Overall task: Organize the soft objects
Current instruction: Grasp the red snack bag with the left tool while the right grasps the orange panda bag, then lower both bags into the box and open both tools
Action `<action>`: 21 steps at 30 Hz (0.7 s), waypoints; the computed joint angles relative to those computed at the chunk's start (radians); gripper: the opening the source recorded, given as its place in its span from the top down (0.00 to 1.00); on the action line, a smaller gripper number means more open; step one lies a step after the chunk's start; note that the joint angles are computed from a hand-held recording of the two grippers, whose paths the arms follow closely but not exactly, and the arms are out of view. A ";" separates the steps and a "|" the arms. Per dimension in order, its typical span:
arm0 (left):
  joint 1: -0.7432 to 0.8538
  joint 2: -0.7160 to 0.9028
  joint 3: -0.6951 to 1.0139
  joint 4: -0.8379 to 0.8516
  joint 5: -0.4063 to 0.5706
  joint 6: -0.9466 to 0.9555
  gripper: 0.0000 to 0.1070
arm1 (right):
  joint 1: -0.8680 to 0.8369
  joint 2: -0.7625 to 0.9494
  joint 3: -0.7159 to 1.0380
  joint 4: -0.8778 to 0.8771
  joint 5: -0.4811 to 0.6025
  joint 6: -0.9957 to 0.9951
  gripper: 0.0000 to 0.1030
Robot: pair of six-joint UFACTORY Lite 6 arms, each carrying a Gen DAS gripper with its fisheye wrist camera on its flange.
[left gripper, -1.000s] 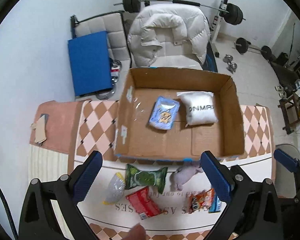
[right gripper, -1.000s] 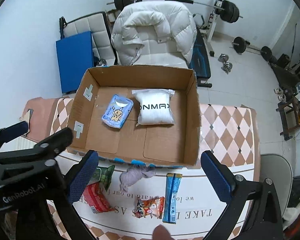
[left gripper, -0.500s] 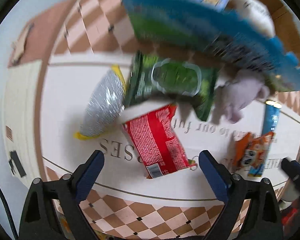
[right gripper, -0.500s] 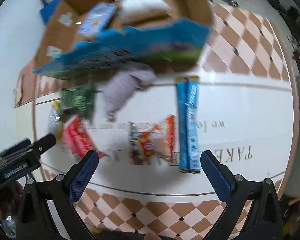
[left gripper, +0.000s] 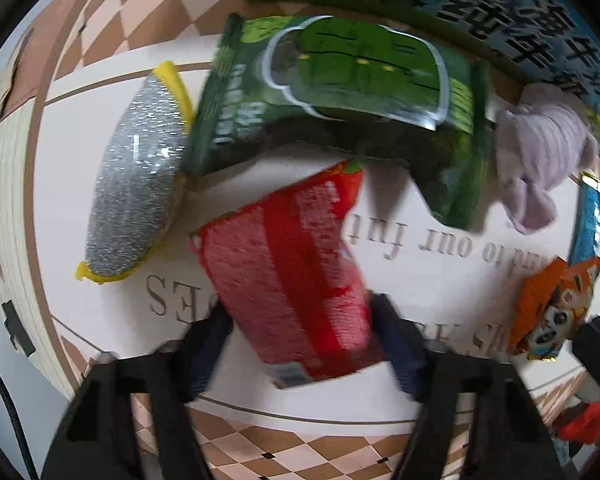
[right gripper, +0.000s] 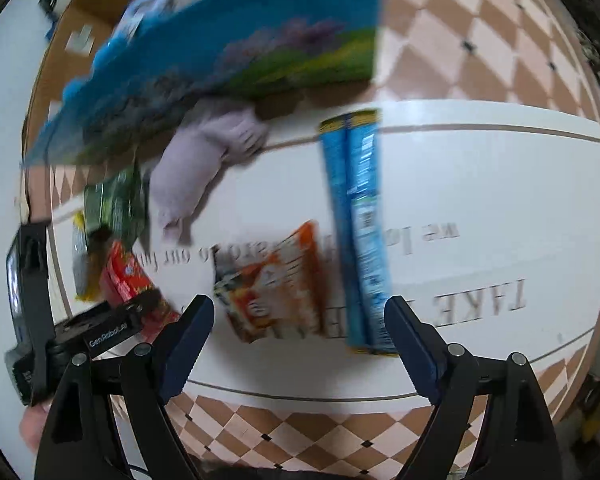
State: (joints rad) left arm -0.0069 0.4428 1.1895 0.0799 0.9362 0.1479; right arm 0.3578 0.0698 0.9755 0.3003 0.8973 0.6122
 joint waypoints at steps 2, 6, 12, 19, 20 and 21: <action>-0.015 -0.030 -0.040 0.018 -0.023 -0.008 0.46 | 0.023 0.044 0.019 0.004 -0.009 -0.007 0.13; -0.039 -0.076 -0.094 0.024 -0.047 -0.024 0.49 | 0.059 0.148 0.078 -0.002 -0.011 -0.021 0.13; -0.088 -0.210 -0.187 0.039 -0.045 -0.045 0.56 | 0.091 0.196 0.114 -0.024 -0.007 -0.008 0.41; -0.093 -0.404 -0.101 -0.068 0.135 0.065 0.58 | 0.141 0.099 0.151 -0.038 0.045 0.057 0.45; -0.098 -0.430 -0.058 -0.092 0.174 0.081 0.58 | 0.140 0.070 0.162 -0.039 0.059 0.064 0.45; -0.104 -0.446 -0.019 -0.109 0.207 0.089 0.58 | 0.138 0.040 0.184 -0.038 0.080 0.069 0.45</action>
State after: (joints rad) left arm -0.1105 -0.0029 1.1710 -0.0290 1.1429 0.2369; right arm 0.4954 0.1094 1.1599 0.2622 0.9772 0.6816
